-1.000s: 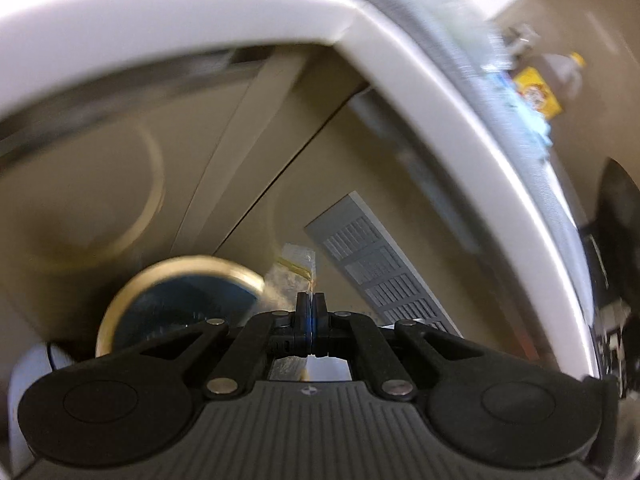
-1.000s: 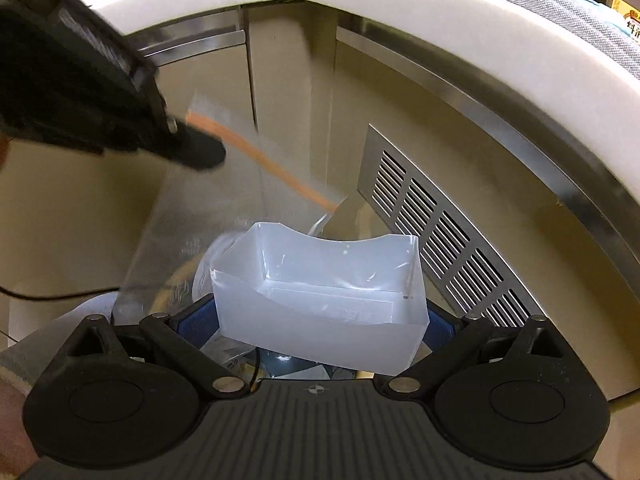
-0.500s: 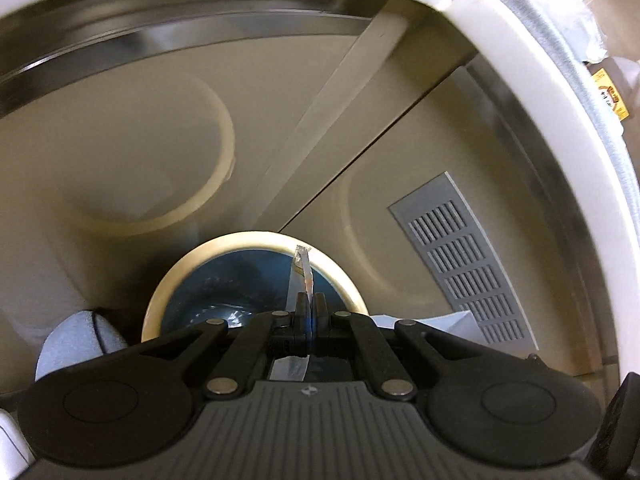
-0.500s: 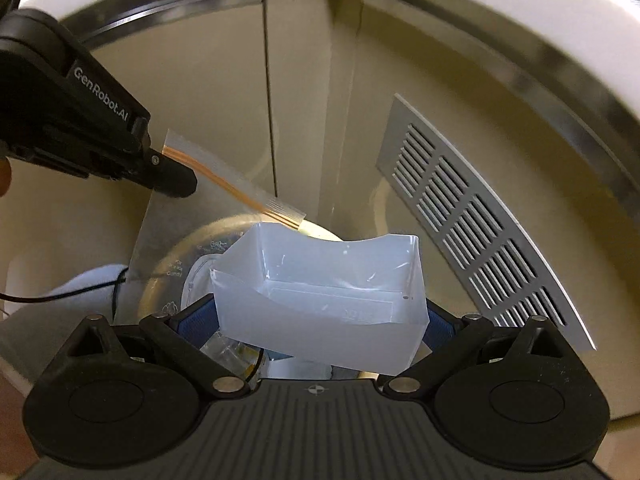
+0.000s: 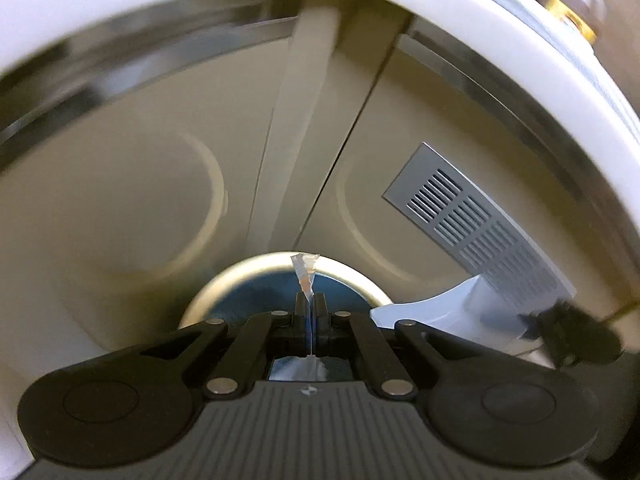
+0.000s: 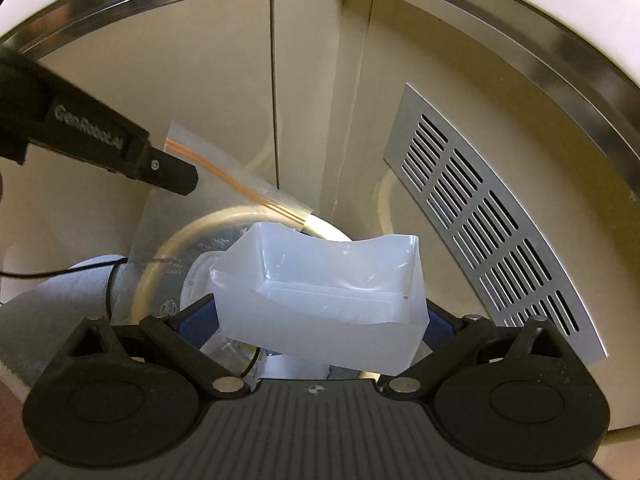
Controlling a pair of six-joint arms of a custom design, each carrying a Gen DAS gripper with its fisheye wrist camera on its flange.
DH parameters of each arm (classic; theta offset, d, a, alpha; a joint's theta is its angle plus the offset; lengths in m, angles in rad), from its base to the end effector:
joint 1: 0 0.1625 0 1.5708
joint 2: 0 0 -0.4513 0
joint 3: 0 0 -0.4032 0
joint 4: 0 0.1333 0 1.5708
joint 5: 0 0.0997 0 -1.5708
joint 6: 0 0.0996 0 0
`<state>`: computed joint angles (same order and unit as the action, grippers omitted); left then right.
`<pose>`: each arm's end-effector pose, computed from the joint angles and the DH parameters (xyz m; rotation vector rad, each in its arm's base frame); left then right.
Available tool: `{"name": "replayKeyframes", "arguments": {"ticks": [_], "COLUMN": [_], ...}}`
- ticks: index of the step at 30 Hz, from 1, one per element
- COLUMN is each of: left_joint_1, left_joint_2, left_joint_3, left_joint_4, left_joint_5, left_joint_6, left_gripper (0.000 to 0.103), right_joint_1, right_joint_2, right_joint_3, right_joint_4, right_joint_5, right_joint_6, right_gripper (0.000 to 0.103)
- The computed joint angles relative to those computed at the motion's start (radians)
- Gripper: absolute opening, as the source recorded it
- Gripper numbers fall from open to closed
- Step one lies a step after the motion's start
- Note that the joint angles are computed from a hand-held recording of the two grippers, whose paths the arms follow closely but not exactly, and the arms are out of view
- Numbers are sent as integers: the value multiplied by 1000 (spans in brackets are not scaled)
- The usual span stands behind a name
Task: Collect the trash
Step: 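Open both grippers to drop the zip bag and white box into the bin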
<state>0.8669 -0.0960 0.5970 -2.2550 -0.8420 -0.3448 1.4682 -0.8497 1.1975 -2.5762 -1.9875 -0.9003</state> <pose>-0.4396 -0.8263 -0.0428 0.3624 2.4898 -0.6801 0.0094 -0.8168 0.3529 0.7820 -2.3069 0.4800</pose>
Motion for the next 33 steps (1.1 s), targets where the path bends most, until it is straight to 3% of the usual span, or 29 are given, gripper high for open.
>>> {"name": "replayKeyframes", "arguments": {"ticks": [5,9,11,13,15,26,33], "left_joint_1": [-21,-6,3,8,4,0,-18], "left_joint_2": [17,26,21,19,-2,-50,-63], "left_joint_3": [54,18,7,1,51,71,68], "left_joint_4": [-179,-80,-24,-10,-80,-125,-173], "left_joint_5": [94,76,51,42,56,-13,-10], "left_joint_6": [389,366,316,289,287,178,209], "left_gripper": [3,7,21,77,92,94,94], "right_joint_1": [-2,-6,-7,-7,-6,-22,-27], "right_joint_2": [4,-4,-1,5,17,43,40], "right_joint_3": [-7,2,1,-7,-19,-94,-102], "right_joint_4": [3,3,2,9,14,160,171], "right_joint_5": [5,4,-1,-9,-16,-7,-16], "right_joint_6": [-1,-2,0,6,13,119,167], "right_gripper": [100,100,100,100,101,102,102]}}
